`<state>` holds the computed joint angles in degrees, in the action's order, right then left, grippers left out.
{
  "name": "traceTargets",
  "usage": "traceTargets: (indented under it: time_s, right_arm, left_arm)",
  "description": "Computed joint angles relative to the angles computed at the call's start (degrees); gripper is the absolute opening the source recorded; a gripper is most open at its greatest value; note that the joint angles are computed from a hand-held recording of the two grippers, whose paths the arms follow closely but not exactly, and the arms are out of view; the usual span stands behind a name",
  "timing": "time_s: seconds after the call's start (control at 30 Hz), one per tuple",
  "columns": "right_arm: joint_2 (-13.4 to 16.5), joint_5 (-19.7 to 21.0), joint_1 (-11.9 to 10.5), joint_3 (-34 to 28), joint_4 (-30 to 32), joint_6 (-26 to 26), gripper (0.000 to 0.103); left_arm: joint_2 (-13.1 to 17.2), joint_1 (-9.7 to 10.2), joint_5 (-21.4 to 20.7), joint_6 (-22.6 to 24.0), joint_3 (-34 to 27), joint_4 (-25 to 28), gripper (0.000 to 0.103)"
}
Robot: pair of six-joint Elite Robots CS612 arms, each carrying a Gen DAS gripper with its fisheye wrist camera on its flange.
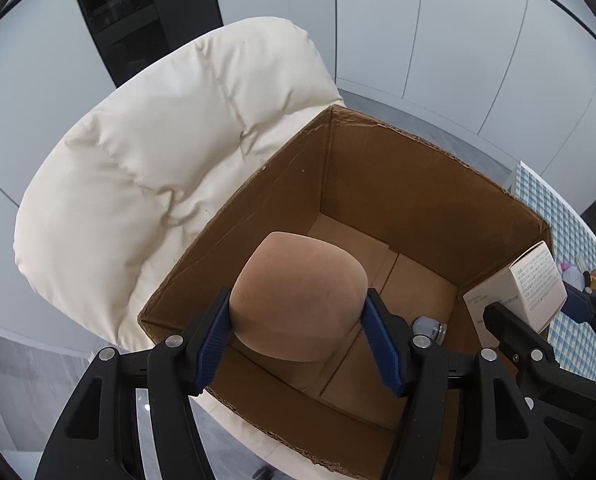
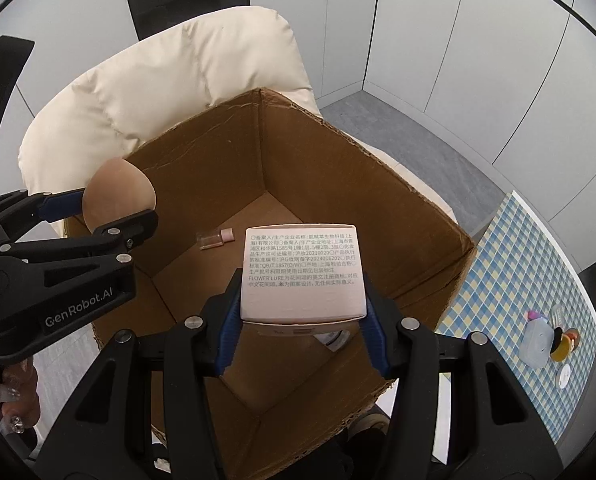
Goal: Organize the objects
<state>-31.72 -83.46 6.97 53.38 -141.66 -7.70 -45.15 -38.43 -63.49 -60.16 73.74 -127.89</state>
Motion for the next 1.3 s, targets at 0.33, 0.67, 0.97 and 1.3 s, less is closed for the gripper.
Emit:
traceTargets:
  time_s: [0.33, 0.67, 0.97, 1.3]
  right_arm:
    - [-0.6, -2.8, -0.1, 1.0, -2.3, 0.9, 0.103]
    - [-0.3, -1.3, -0.7, 0.0, -0.1, 4.0, 0.103]
    - [-0.7, -2.9, -0.6, 0.5, -0.6, 4.8, 0.103]
    - [-2.7, -2.1, -1.5, 3.4, -0.9, 5.5, 0.103]
  left_arm:
    - [-1.0, 0.17, -0.5, -3.0, 1.2, -2.0, 0.094]
    - [-0.9, 0.28, -0.9, -2.6, 1.0, -2.0, 0.094]
    - [-0.7, -0.15, 0.5, -1.7, 0.3, -0.3, 0.094]
    - [-1.9, -1.06, 2.3, -1.6, 1.2, -0.7, 0.094]
